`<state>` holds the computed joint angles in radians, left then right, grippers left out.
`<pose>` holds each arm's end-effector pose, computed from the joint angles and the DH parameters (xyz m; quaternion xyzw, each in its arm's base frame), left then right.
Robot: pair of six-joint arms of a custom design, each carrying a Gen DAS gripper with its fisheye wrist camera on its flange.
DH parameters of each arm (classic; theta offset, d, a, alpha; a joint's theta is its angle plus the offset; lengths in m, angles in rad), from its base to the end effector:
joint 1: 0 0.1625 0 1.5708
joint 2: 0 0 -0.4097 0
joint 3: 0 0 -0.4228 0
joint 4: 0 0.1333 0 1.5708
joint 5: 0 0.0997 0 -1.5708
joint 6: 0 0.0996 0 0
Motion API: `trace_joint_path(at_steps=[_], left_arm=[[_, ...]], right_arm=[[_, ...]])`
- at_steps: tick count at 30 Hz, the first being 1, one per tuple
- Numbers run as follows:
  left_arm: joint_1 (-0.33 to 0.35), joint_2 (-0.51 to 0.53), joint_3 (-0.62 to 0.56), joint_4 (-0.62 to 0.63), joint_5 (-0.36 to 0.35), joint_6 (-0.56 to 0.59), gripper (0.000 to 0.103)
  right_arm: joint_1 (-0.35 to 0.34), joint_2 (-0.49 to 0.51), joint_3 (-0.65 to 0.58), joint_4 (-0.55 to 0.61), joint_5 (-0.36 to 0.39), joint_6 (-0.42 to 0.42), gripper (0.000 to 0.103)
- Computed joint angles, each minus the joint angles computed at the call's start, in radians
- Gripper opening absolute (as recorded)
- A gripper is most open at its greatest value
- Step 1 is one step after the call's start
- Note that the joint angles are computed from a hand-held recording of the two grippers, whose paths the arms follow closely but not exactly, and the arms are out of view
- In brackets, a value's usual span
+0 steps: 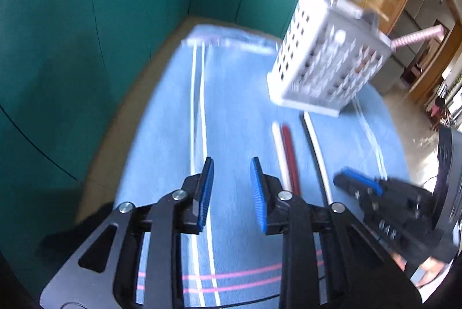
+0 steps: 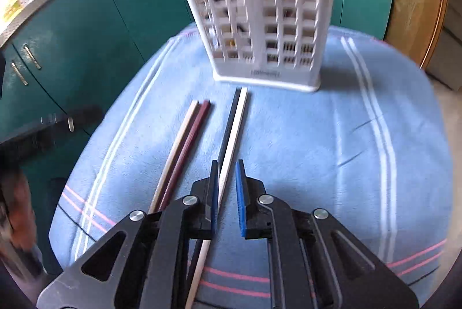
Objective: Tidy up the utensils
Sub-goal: 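Lower the left tool onto the beige chopstick while the right tool approaches the white chopstick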
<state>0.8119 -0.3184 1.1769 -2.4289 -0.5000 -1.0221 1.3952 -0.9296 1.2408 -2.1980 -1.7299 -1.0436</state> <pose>-0.3664 -0.7070 -0.0770 -0.1128 0.8526 -0.3965 0.3211 -0.0193 -0.7815 0.2989 0.4026 -0.8984 0.0837 0.1541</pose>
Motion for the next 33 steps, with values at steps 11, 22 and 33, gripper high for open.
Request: trace_joint_path(at_steps=[11,22,33], left_arm=[[0.011,0.066,-0.086,0.007,-0.045,0.066,0.042],[0.039,0.144,-0.225,0.009,-0.082,0.191,0.046],[0.058,0.181,-0.313,0.122,-0.073,0.148,0.038]], right_arm=[[0.004,0.023,-0.018,0.001,-0.051,0.066,0.012],[-0.003,0.004,0.005,-0.088,-0.111,0.139,0.013],[-0.008,-0.002,0.010,-0.086,-0.090,0.102,0.022]])
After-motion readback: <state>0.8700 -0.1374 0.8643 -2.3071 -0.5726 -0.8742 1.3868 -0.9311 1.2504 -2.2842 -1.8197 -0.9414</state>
